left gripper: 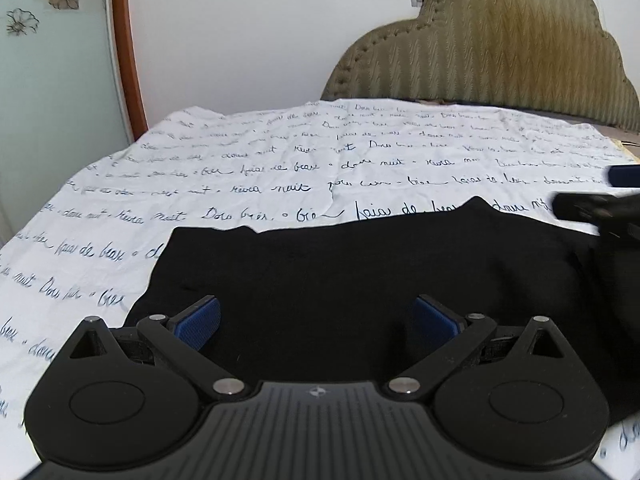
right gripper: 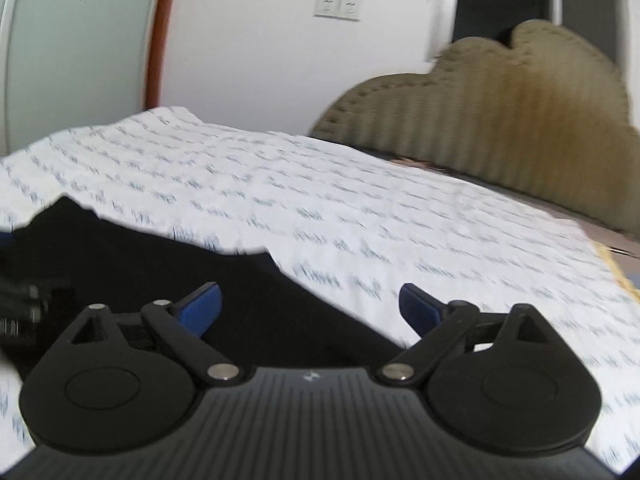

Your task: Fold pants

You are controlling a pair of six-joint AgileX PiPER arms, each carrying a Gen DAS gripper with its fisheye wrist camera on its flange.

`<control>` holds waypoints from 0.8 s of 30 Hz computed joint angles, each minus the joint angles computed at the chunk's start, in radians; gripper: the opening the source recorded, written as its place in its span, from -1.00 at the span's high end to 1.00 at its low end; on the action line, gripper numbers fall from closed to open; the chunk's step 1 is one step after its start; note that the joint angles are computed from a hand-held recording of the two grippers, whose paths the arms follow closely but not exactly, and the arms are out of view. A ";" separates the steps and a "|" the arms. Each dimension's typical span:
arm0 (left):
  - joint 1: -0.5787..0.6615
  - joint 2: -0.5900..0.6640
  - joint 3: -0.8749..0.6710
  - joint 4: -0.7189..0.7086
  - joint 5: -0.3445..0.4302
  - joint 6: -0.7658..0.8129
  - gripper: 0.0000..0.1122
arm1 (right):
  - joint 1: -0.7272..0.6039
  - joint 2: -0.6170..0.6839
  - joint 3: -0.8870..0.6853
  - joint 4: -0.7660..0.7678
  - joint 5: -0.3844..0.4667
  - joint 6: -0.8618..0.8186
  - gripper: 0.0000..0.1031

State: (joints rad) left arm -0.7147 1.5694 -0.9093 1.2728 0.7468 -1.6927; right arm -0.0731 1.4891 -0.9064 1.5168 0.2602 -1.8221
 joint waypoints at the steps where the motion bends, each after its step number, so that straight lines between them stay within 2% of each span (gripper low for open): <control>1: 0.017 0.012 -0.022 -0.013 -0.007 0.025 -0.84 | 0.010 0.052 -0.063 -0.088 0.003 0.100 -0.67; 3: 0.052 0.036 -0.065 -0.038 -0.016 0.075 -0.84 | 0.018 0.157 -0.183 -0.255 0.039 0.300 -0.55; 6: 0.107 0.066 -0.111 -0.060 -0.038 0.124 -0.84 | 0.018 0.328 -0.381 -0.491 0.158 0.600 -0.23; 9: 0.141 0.100 -0.131 -0.078 -0.046 0.143 -0.84 | 0.034 0.450 -0.544 -0.697 0.261 0.890 -0.17; 11: 0.147 0.122 -0.130 -0.079 -0.042 0.145 -0.84 | 0.035 0.517 -0.625 -0.708 0.321 0.951 0.35; 12: 0.141 0.133 -0.122 -0.054 -0.035 0.126 -0.84 | 0.031 0.546 -0.659 -0.698 0.357 0.952 0.70; 13: 0.128 0.142 -0.112 -0.016 -0.019 0.098 -0.84 | 0.030 0.561 -0.675 -0.685 0.373 0.943 0.85; 17: 0.071 0.177 -0.102 0.076 0.064 0.040 -0.84 | 0.061 0.560 -0.671 -0.740 0.299 0.969 0.93; 20: 0.070 0.174 -0.083 0.109 0.062 0.006 -0.84 | 0.101 0.508 -0.578 -0.814 0.094 1.040 0.91; 21: 0.074 0.167 -0.076 0.116 0.053 -0.007 -0.84 | 0.100 0.484 -0.549 -0.773 0.074 0.998 0.91; 23: 0.084 0.165 -0.081 0.104 0.038 -0.001 -0.84 | 0.083 0.427 -0.498 -0.623 0.128 0.849 0.89; 24: 0.085 0.166 -0.086 0.093 0.037 0.009 -0.84 | 0.085 0.407 -0.477 -0.595 0.152 0.799 0.88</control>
